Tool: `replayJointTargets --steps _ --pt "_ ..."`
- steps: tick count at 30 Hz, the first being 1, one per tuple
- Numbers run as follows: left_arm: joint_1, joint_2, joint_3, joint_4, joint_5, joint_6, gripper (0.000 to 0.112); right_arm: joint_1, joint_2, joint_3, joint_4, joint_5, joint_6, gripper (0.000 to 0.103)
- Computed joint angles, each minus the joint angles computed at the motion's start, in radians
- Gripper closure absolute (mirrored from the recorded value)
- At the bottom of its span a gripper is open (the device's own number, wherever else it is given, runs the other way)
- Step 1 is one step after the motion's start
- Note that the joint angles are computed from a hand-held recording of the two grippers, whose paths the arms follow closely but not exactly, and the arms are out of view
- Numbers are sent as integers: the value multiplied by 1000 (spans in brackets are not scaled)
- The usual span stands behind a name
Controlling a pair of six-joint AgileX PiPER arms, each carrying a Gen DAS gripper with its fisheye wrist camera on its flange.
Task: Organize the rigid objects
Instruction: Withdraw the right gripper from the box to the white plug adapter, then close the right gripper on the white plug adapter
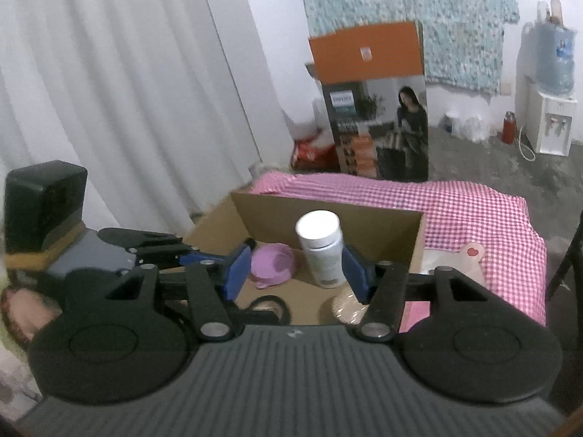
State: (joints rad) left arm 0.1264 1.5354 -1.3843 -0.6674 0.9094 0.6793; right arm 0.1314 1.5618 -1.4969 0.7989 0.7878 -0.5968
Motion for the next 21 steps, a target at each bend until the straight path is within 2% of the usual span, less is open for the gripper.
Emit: replayJointTargets --steps 6,11,16,21 --pt "114 -178 240 -74 -15 142 23 -7 -247 371 221 -100 -156 41" --pt "161 -257 416 -92 -48 235 23 55 -365 645 389 -211 -230 41" --pt "141 -260 567 -134 -146 323 24 136 -357 825 661 -282 -356 41" --pt "79 -230 637 -174 -280 382 34 225 -240 867 917 -315 -502 47"
